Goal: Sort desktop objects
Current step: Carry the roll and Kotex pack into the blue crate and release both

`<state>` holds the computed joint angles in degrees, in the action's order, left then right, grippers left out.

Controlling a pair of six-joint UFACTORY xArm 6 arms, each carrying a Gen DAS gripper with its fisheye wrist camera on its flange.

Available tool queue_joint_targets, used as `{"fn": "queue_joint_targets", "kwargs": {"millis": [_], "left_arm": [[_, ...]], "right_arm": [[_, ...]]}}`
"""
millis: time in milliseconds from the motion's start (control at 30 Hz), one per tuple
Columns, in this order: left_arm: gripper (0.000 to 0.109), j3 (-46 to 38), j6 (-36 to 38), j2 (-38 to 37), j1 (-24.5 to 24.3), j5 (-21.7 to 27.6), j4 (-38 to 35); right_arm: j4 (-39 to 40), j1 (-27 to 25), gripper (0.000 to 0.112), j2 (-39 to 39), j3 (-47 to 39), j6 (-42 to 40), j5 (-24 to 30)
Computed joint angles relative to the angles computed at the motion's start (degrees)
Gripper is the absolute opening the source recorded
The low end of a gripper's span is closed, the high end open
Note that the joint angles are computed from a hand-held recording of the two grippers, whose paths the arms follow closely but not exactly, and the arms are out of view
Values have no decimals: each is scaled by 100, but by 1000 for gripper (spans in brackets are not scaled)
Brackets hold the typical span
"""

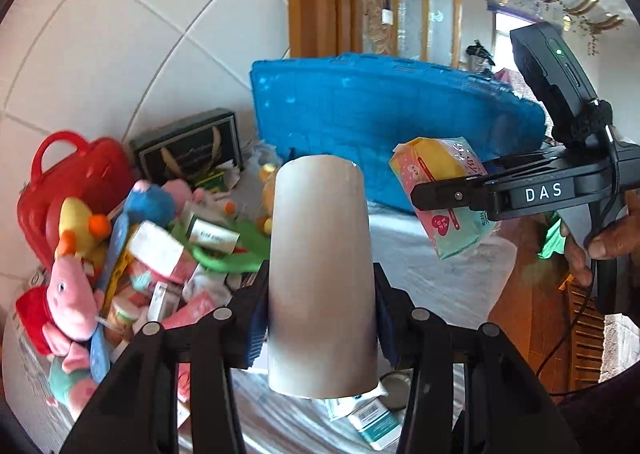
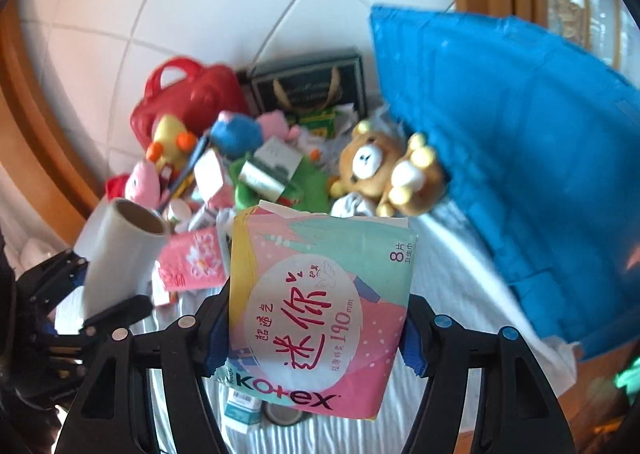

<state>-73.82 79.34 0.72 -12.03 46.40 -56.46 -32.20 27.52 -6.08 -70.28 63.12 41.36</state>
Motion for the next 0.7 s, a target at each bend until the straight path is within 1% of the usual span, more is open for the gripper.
{"fn": "queue_joint_targets", "kwargs": {"millis": [100,133,267,367,433,467,500,533,600,667,700], "left_arm": [[44,-353,44,-39,-366,164,-194],[44,-471,65,-51,-523,140,-273],[44,-1157,10,131,-1266,-92,-504],[44,-1878,-397,544,-1871,-381,-375],[44,-2416,-835,916,-2271,-653,-69],[44,-2759,-1120,1161,-2431,-698,128],[44,-3053,-1338,1379,-2568,-774,237],[44,-3308,-1590,1570,-2722,-909,418],[45,-4144,-2364,2178,-2975,-1048,1153],[45,-5214,-3338,2907,-3189,-1164,2122],[45,-5547,-3690,3113,-3261,-1231,2495]], "right_arm": [[-770,100,67,-703,210,501,467],[-993,109,67,-969,295,644,605],[-1716,-16,67,-1928,595,941,1060],[-2077,-274,67,-2476,751,904,1380],[-2132,-632,67,-2772,893,725,1297],[-2152,-828,67,-2866,943,647,1269],[-2100,-1073,67,-2965,1015,523,1135],[-1977,-1375,67,-3026,1092,378,882],[-1835,-1912,68,-3061,1167,155,532],[-1652,-2493,75,-2988,1190,-61,114],[-1462,-2789,79,-2967,1212,-231,-181]]}}
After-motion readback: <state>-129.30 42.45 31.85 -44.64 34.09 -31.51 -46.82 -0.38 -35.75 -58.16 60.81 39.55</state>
